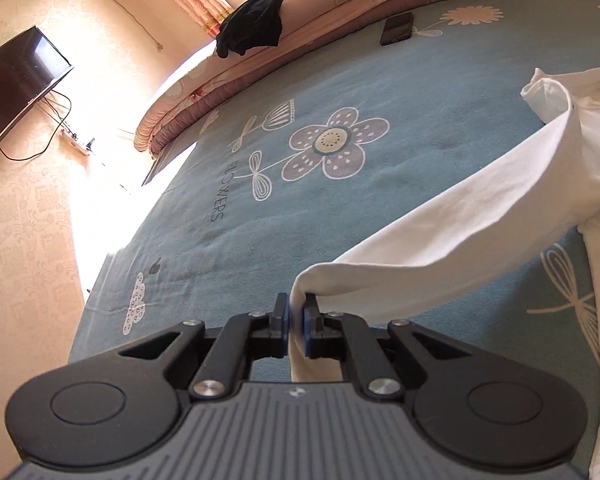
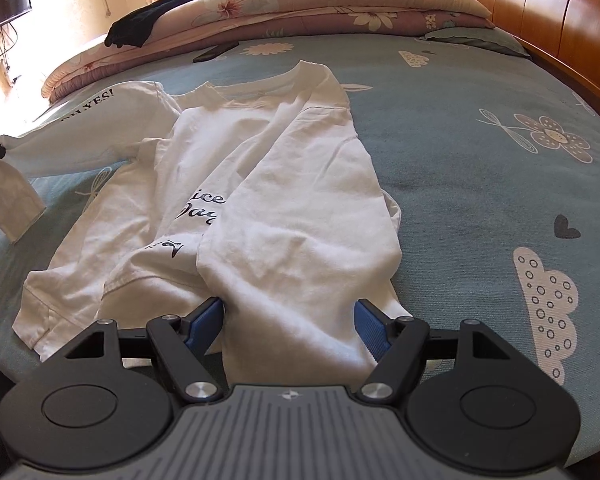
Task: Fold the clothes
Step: 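Pull the sleeve outward with the left gripper to spread it flat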
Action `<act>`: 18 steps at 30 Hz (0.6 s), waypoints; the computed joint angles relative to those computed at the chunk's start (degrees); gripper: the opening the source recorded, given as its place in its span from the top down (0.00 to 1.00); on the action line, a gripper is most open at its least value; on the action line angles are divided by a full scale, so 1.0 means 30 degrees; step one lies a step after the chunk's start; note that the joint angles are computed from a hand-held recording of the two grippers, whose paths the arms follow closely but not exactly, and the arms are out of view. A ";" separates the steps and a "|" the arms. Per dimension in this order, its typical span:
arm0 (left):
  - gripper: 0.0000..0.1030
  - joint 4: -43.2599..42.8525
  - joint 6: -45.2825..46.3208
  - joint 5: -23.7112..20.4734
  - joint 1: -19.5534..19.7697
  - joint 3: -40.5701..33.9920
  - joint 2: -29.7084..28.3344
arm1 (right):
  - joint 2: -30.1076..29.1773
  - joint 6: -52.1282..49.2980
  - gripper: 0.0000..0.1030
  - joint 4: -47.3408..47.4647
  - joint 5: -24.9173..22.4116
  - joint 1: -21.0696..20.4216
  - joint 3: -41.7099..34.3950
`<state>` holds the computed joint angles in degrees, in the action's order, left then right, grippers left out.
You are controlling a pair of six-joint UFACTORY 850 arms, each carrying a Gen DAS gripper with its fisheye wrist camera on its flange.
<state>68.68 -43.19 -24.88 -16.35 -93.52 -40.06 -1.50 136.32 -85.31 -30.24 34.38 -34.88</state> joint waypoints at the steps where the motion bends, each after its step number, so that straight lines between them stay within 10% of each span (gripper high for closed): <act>1: 0.95 -0.0818 0.0581 -0.0128 0.0122 -0.0609 -0.0370 | -0.0026 0.0037 0.26 -0.0102 -0.0086 0.0017 -0.0036; 18: 0.92 -0.7888 0.5758 -0.4054 0.1111 -1.0141 -0.6740 | -0.0657 -0.2815 0.26 0.2325 -0.0988 -0.0338 -0.0964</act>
<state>45.02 -25.92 -37.04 -13.02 -123.95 -60.28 -3.47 127.87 -78.34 -33.21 33.36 -37.77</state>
